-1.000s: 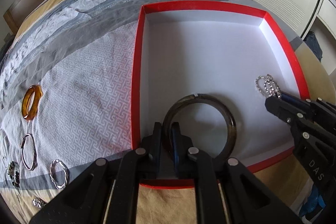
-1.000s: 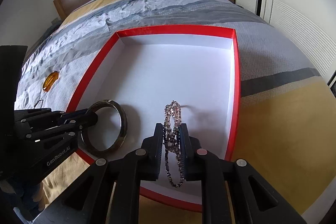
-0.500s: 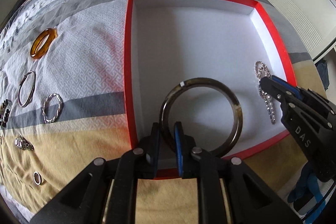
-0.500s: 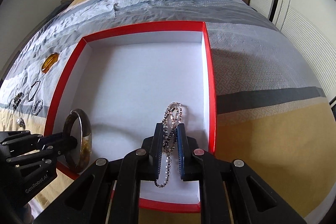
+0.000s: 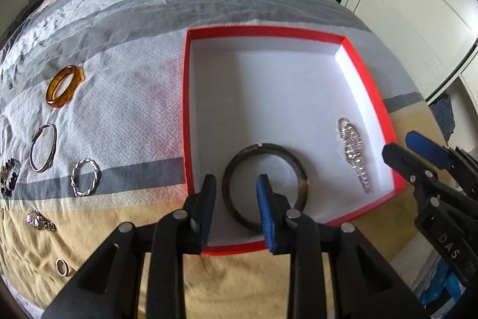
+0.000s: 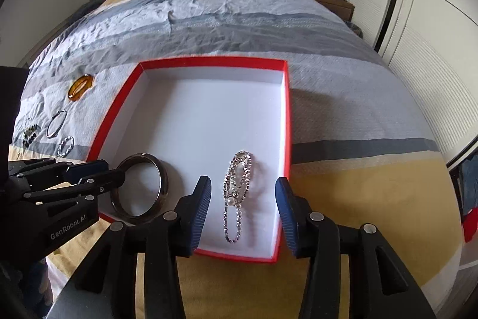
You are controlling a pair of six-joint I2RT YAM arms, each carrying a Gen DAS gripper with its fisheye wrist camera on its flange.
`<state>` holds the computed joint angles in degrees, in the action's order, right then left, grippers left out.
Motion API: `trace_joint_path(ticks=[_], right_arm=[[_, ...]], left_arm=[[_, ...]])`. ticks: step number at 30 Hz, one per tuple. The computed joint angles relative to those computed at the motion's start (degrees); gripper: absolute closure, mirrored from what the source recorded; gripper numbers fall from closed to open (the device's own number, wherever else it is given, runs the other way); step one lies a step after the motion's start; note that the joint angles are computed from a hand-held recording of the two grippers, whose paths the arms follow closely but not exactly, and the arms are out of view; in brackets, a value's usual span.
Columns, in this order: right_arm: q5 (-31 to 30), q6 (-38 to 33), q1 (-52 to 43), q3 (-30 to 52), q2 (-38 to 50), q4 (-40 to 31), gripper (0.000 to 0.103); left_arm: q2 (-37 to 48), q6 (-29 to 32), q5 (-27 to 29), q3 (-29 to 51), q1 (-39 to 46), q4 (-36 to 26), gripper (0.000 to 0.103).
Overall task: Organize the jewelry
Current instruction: 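Open the left tool to drop the bangle while the right tool releases the necklace, then withdraw both open tools from the box back toward the jewelry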
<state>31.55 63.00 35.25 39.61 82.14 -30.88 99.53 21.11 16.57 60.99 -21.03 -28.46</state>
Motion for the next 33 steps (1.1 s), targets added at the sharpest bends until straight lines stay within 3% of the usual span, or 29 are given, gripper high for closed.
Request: trace_joint_path(ticks=[4,8,11,15,19,22,28,33], right_arm=[[5.31,11.83,8.47,4.32,-5.07,-15.06,0.058],[10.31,24.20,19.26,13.11,-4.05,-28.77,0.058],[13.86,30.75,25.80,20.99,-0.35,-34.93,0.058],[17.54,34.36,31.08,32.08,7.04,-39.03,0.059],[19.61,32.78,33.36,42.07,14.30,-38.55,0.059],[20.09,29.53,33.77,48.60,19.18,-36.52,0.059],[18.88,22.01,33.17,57.31,26.99,-30.45,0.059],[16.28,15.90,31.65,60.61,32.14,-23.60,0.059]], left_arm=[[-8.96,3.52,5.90,-2.46,4.73,-3.73,0.072],[-15.13,11.91,9.09,-1.76,12.25,-9.98,0.072],[-16.07,20.95,12.39,1.88,21.89,-16.12,0.072],[-14.07,33.98,17.25,8.04,37.53,-23.72,0.072],[-6.24,42.88,20.74,18.37,50.30,-29.73,0.072],[0.78,45.68,22.11,26.80,57.12,-32.21,0.071],[13.71,44.97,22.68,41.51,64.43,-33.35,0.070],[19.07,42.90,22.34,45.48,66.66,-30.61,0.070]])
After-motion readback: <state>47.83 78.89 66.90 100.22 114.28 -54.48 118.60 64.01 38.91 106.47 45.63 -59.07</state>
